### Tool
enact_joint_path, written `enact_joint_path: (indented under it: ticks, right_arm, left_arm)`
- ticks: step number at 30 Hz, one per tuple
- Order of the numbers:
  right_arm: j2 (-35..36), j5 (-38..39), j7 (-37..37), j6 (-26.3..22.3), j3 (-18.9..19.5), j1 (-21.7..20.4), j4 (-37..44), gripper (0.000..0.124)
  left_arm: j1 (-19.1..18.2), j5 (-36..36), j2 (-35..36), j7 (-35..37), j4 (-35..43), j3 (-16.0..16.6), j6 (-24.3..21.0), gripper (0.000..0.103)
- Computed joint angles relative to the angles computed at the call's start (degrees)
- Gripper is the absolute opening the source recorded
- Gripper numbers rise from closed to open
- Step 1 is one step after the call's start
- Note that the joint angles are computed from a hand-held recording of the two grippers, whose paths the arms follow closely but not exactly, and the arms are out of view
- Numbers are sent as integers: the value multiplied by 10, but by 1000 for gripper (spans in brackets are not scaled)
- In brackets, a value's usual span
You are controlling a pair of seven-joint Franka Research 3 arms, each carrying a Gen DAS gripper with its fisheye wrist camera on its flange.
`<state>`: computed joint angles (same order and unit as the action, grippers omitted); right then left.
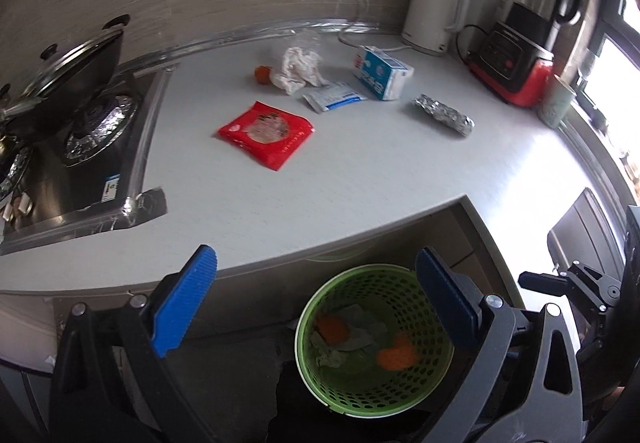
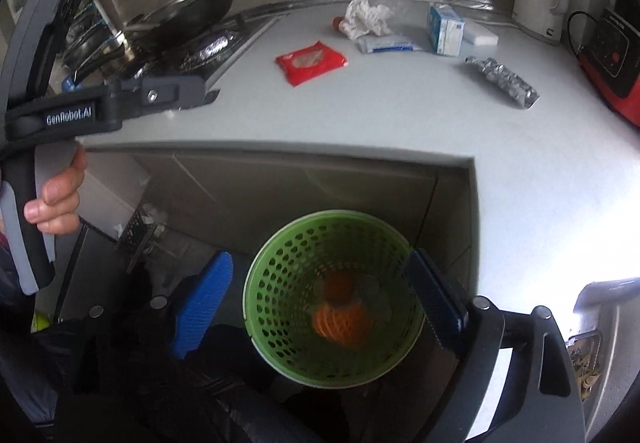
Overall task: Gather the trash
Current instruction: 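Carry both orange foam nets over the green basket and release them, then grasp the white plastic bag with the left tool while the right tool grasps the milk carton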
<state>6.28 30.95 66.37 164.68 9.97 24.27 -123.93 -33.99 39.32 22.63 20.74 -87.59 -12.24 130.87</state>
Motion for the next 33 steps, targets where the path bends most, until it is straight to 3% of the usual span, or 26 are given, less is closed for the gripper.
enact_joint_path:
  ticks: [10, 20, 33]
  right_arm:
    - [-10, -89, 105, 62, -24, 3, -1, 101]
    - [5, -203, 234, 69, -51, 0, 20, 101]
    - [98, -318, 386, 40, -111, 21, 162, 101]
  left_arm:
    - [9, 9, -19, -31, -12, 3, -8, 95]
    - [20, 5, -1, -12, 15, 5, -9, 95]
    - [38, -41, 130, 125, 197, 39, 5, 95]
